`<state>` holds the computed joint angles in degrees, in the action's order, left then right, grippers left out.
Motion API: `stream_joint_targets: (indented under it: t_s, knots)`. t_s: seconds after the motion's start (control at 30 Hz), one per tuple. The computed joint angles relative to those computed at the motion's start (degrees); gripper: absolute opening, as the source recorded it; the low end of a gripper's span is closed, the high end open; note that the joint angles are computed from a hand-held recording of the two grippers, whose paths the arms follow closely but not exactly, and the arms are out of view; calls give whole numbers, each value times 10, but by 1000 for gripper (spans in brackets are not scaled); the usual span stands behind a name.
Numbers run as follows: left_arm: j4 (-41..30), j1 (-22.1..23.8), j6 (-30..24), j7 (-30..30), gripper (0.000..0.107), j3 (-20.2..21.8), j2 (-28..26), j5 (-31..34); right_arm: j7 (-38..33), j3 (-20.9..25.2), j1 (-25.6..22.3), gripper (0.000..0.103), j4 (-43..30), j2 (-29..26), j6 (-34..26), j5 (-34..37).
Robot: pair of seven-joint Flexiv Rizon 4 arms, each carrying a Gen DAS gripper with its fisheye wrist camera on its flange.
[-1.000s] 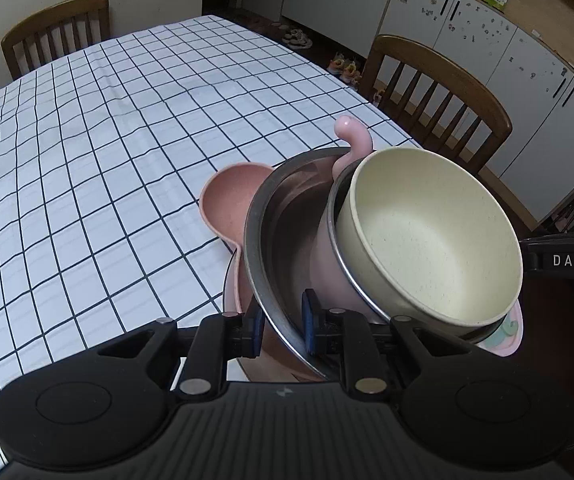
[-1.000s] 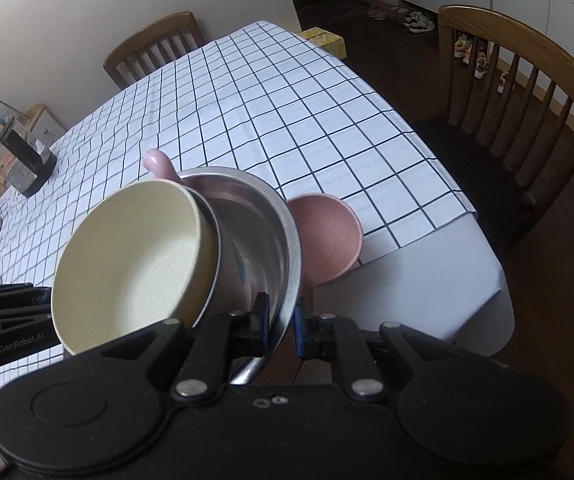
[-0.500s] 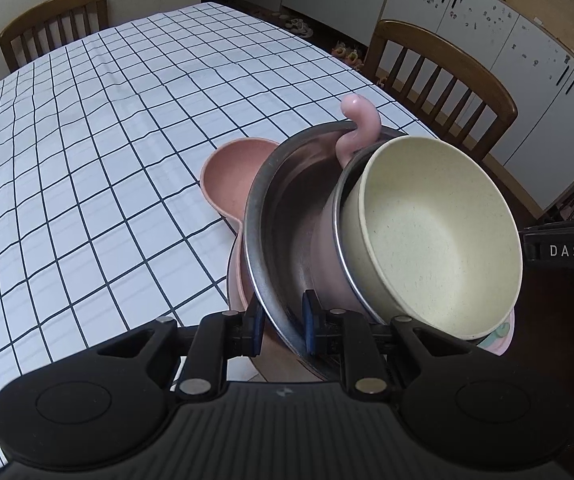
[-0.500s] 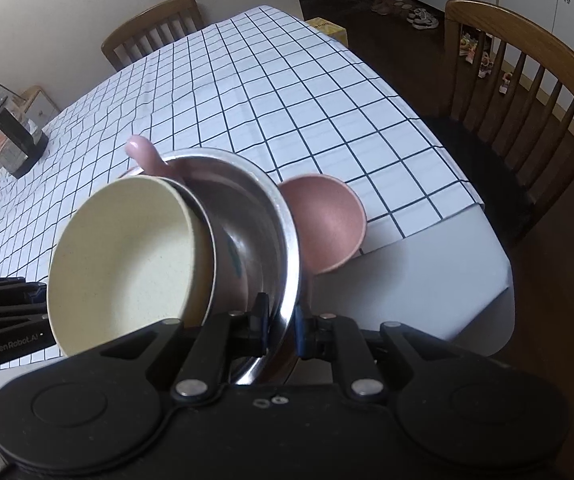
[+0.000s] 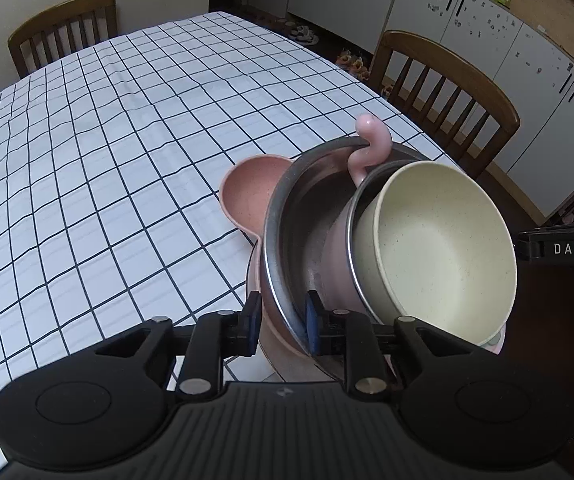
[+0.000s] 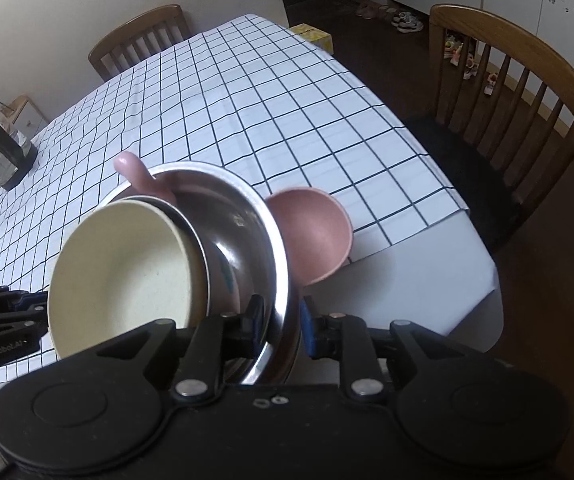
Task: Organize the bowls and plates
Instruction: 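Lift the nested bowl stack with both grippers and carry it over the pink bear plate, then lower the bowl stack onto the pink bear plate and open both grippers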
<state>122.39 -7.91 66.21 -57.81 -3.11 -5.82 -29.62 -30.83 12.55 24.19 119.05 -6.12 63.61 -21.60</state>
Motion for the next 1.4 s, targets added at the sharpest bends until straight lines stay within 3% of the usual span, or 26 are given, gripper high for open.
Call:
stream_joint_targets:
  t_s: [0.53, 0.57, 0.63, 0.67, 0.7, 0.93, 1.17, 1.23, 1.3, 1.4]
  knots:
    - [60, -31, 61, 56, 25, 19, 88, -85, 65, 15, -4, 42, 27, 63, 32, -86]
    - [63, -35, 63, 61, 29, 22, 94, -92, 72, 16, -4, 44, 28, 67, 34, -100]
    - [71, -41, 70, 65, 50, 27, 106, -102, 86, 20, -5, 48, 33, 75, 40, -128]
    - [77, -46, 81, 69, 68, 29, 112, -111, 92, 22, -5, 52, 34, 79, 43, -142]
    - [84, -55, 96, 83, 73, 31, 118, -130, 99, 23, -6, 54, 36, 82, 46, -157]
    - [104, -67, 102, 73, 77, 50, 158, -120, 164, 32, -17, 68, 43, 98, 72, -277]
    - [128, -80, 109, 59, 84, 66, 192, -117, 276, 37, -34, 99, 51, 112, 90, -422]
    - [136, -81, 107, 48, 89, 70, 203, -112, 308, 39, -34, 101, 56, 115, 97, -443]
    - [143, -84, 110, 40, 103, 73, 211, -110, 327, 41, -34, 103, 58, 117, 99, -456]
    - [150, -86, 100, 25, 103, 79, 226, -105, 357, 45, -33, 103, 64, 124, 91, -479]
